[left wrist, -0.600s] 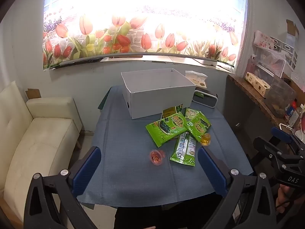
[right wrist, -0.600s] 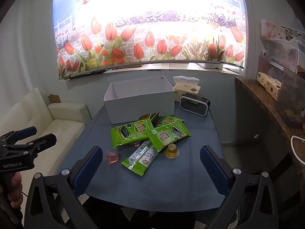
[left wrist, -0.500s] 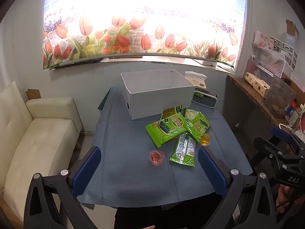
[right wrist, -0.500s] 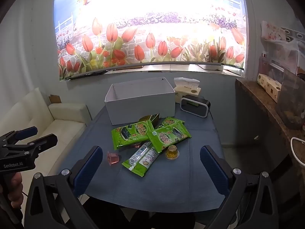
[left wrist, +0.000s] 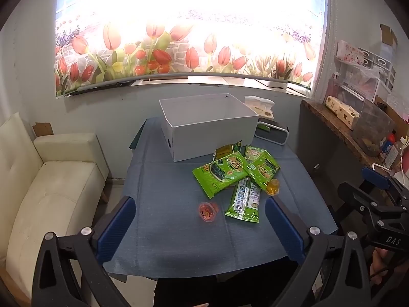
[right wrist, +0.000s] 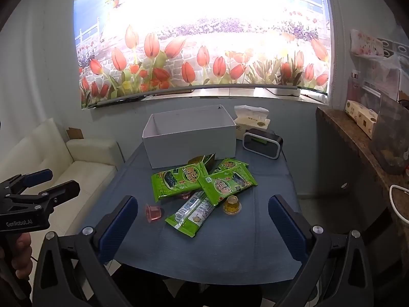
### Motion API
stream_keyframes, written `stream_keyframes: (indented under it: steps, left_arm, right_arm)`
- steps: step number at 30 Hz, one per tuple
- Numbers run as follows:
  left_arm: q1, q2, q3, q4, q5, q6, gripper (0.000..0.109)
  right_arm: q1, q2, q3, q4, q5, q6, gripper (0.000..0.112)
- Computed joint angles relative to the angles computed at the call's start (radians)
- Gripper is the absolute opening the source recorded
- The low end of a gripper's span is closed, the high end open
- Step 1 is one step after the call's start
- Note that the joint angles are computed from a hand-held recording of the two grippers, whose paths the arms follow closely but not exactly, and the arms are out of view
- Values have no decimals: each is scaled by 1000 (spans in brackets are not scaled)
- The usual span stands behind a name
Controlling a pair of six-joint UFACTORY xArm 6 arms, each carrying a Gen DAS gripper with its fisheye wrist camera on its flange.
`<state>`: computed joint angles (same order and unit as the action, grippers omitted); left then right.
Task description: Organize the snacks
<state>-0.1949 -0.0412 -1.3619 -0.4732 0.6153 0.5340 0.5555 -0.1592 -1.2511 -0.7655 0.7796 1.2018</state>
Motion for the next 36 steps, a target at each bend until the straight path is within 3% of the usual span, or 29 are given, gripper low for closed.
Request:
stream_keyframes:
  steps: [36]
  left_arm:
    - [4,-1,12,-10,0,18,103]
  right_arm:
    - [6,-1,-2,11,4,6,103]
